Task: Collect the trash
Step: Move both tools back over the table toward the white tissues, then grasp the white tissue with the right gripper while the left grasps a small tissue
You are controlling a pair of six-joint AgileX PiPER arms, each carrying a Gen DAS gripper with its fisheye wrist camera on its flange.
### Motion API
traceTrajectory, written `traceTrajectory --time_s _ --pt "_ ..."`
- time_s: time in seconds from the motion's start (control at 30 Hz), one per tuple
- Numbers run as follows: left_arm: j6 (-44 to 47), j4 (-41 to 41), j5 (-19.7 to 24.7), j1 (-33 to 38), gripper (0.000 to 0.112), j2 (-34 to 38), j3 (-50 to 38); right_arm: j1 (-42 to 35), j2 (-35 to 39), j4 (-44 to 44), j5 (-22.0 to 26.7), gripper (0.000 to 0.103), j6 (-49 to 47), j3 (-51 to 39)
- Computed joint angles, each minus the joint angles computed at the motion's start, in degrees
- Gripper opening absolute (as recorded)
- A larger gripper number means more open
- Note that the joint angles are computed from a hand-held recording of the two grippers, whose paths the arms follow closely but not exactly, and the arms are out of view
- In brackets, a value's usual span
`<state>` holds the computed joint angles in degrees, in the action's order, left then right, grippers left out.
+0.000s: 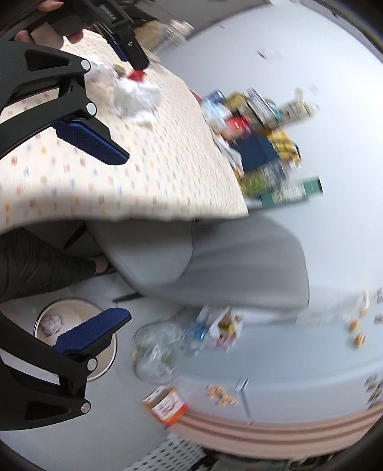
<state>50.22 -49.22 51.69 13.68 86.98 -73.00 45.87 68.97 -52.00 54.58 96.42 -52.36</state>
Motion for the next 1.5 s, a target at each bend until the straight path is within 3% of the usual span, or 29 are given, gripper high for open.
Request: traceTrajectory --time_s 0.4,0.63,0.9,1.13,1.2,1.27,1.5 --pt "8.79 -4.57 6.46 19.77 0.097 5.07 -2.82 4.22 17.35 2.73 -8.06 0.095 -8.22 -18.17" --pt "7.79 -2.49 5.65 24.12 0.097 11.50 -6.57 4.49 25.91 6.36 -8.73 0.095 -16.12 -28.35" --pt "2.75 2.49 4.26 25.29 0.091 17.60 -11.12 2.29 36.20 13.50 -9.16 0.079 -27.62 -41.10" --pt "0.11 7.68 1.24 22.15 0.062 18.12 -10.99 0.68 43.40 17.31 -6.40 0.072 -35.05 -52.11" --pt "0.55 8.68 0.06 21.09 0.039 17.53 -10.24 0.26 45.00 17.96 -5.54 0.070 -36.61 -54.60" --pt "-0.04 9.01 0.91 20.91 0.004 18.23 -11.04 0.04 46.24 18.25 -4.85 0.068 -37.63 -56.59" --pt "1.91 3.12 3.53 23.80 0.003 18.19 -12.63 -0.35 48.74 19.01 -3.46 0.065 -39.89 -60.57"
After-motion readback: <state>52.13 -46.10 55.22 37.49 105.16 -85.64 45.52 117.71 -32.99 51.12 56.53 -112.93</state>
